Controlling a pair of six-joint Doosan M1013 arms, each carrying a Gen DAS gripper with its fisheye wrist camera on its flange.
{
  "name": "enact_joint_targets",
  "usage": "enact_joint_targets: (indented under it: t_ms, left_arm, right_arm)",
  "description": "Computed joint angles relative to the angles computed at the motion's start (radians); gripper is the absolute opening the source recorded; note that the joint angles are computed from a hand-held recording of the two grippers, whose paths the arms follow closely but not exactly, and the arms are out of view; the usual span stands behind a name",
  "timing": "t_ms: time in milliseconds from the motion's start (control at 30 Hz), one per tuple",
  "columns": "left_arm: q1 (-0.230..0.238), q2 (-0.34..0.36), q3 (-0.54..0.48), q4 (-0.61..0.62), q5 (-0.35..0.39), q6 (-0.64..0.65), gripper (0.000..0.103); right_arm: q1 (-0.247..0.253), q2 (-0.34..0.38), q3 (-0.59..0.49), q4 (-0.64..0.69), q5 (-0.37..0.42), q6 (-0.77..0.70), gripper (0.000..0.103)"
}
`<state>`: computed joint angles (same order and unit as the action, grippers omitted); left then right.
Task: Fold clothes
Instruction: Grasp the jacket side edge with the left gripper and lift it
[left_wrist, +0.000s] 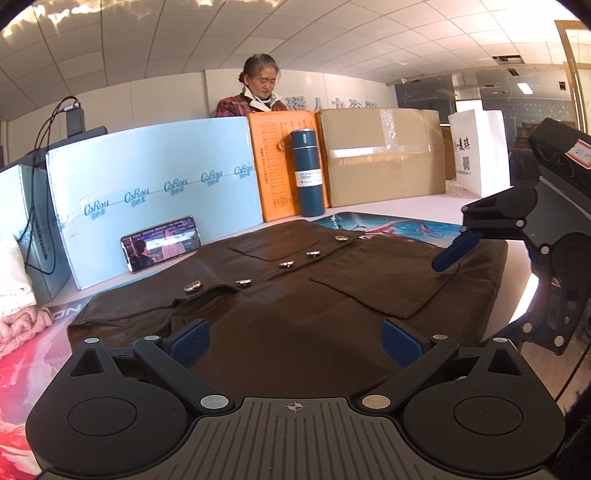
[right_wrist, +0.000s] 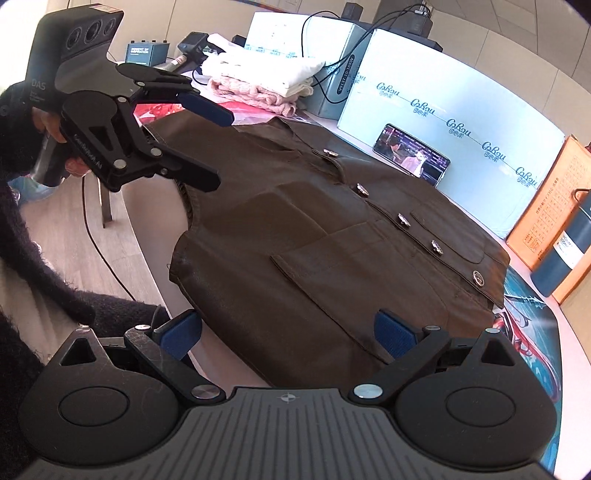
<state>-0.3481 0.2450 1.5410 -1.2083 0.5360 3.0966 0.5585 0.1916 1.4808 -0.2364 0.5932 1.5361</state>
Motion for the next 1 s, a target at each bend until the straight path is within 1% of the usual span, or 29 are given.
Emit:
enact_joint_targets:
  t_ms: [67,100,167,200,233,300,367,433,567,667,733,800,833,867,900,933,967,1000]
  left_arm:
    - [0.008,0.003,-0.006,0.012,0.067,0.024,0.101]
    - [0.009,0.003,-0.008,0.02,0.088,0.037,0.101]
    - [0.007,0.005,-0.011,0.017,0.119,0.086,0.101]
    - [0.0,0.007,-0.013,0.023,0.114,0.104,0.101]
    - [-0.007,0.008,-0.015,0.031,0.105,0.121,0.101]
    - [-0.031,0.01,-0.018,0.074,0.06,0.137,0.101]
    - [-0.057,0.016,-0.023,0.137,-0.001,0.124,0.101]
    - [-0.08,0.023,-0.029,0.201,-0.084,0.067,0.101]
    - [-0.072,0.036,-0.052,0.174,-0.095,-0.025,0.101]
    - [-0.065,0.031,-0.045,0.078,-0.111,0.028,0.101]
    - [-0.065,0.027,-0.038,0.032,-0.124,0.073,0.101]
    - [-0.066,0.024,-0.032,0.038,-0.129,0.073,0.101]
    - [-0.066,0.022,-0.027,0.036,-0.131,0.077,0.101]
    - [-0.066,0.019,-0.021,0.037,-0.132,0.078,0.101]
    - [-0.067,0.016,-0.014,0.045,-0.141,0.077,0.101]
    - [-0.069,0.013,-0.008,0.076,-0.162,0.055,0.101]
    - [-0.072,0.009,-0.003,0.115,-0.185,0.025,0.101]
    - [-0.074,0.006,0.003,0.159,-0.208,-0.009,0.101]
  right_arm:
    - [-0.003,-0.001,0.002,0.003,-0.025,0.012,0.1]
    - [-0.005,-0.003,0.004,0.001,-0.038,0.024,0.1]
    - [-0.011,-0.009,0.012,-0.01,-0.077,0.06,0.1]
    - [-0.013,-0.012,0.015,-0.026,-0.095,0.087,0.1]
    - [-0.014,-0.015,0.019,-0.045,-0.114,0.116,0.1]
    - [-0.018,-0.016,0.022,-0.071,-0.138,0.158,0.1]
    - [-0.022,-0.015,0.021,-0.075,-0.152,0.177,0.1]
    - [-0.025,-0.016,0.023,-0.058,-0.156,0.165,0.1]
    - [-0.028,-0.022,0.027,-0.066,-0.123,0.167,0.1]
    - [-0.031,-0.021,0.025,-0.094,-0.095,0.188,0.1]
    - [-0.034,-0.017,0.021,-0.11,-0.083,0.194,0.097]
    - [-0.039,-0.01,0.015,-0.101,-0.077,0.168,0.082]
    - [-0.042,-0.006,0.011,-0.091,-0.074,0.155,0.061]
    - [-0.047,-0.004,0.01,-0.06,-0.083,0.128,0.049]
    - [-0.054,-0.004,0.011,-0.009,-0.101,0.084,0.046]
    - [-0.061,-0.005,0.013,0.042,-0.122,0.042,0.038]
    - [-0.066,-0.006,0.016,0.077,-0.144,0.018,0.033]
    - [-0.07,-0.007,0.018,0.086,-0.162,0.023,0.033]
